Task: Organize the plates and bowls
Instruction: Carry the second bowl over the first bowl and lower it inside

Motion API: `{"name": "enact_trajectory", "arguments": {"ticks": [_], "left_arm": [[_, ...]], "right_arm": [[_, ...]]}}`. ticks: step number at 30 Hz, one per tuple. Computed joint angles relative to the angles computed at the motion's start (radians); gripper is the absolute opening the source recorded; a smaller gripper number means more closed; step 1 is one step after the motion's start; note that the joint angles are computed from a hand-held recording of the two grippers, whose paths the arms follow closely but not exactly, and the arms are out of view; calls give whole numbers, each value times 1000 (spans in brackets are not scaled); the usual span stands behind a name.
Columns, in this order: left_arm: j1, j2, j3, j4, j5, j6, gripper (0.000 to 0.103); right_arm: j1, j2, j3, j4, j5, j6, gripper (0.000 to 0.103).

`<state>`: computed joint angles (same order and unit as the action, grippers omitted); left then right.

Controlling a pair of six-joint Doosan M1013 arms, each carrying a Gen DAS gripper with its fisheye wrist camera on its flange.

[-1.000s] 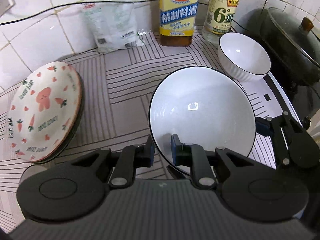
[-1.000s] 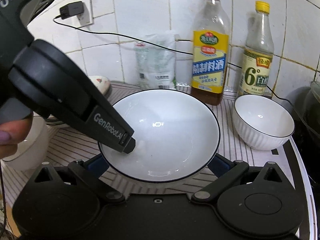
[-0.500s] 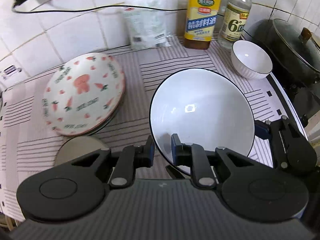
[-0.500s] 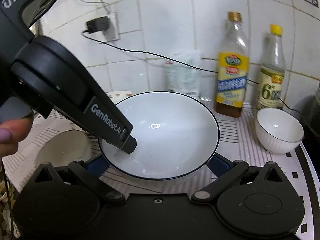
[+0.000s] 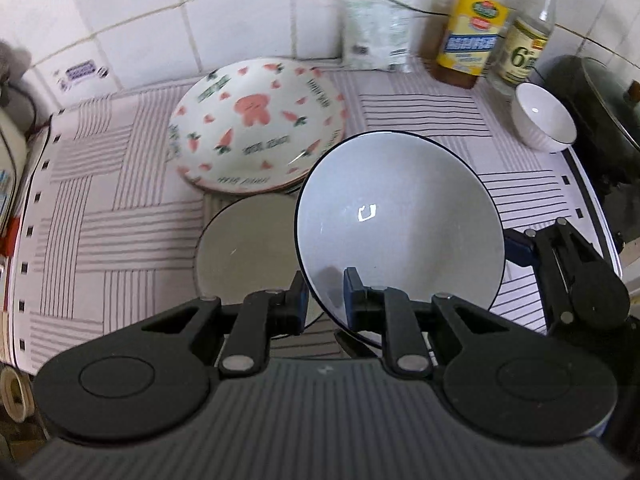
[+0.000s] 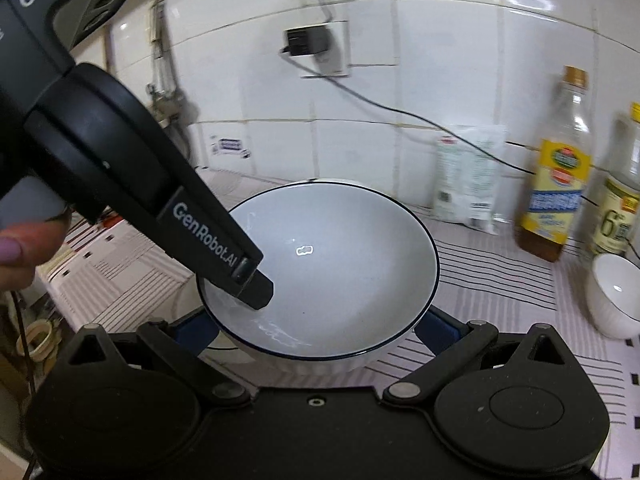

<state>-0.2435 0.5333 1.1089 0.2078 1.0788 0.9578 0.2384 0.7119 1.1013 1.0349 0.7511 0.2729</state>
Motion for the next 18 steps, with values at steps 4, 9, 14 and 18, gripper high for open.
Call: {"name": "enact_trajectory", "arguments": {"ticks": [4, 9, 14, 18], "left_arm": [[15, -16, 27, -12, -2, -10, 17], [34, -25, 48, -17, -2, -29, 17], [49, -25, 65, -22, 1, -42, 17], [60, -21, 77, -45, 3, -45, 17]], "right_arm": [[6, 18, -29, -5, 58, -3, 103], [13, 26, -42, 2, 122, 4, 103], [19, 47, -75, -3, 177, 10, 103], [30, 67, -110, -43, 204, 39, 103]]}}
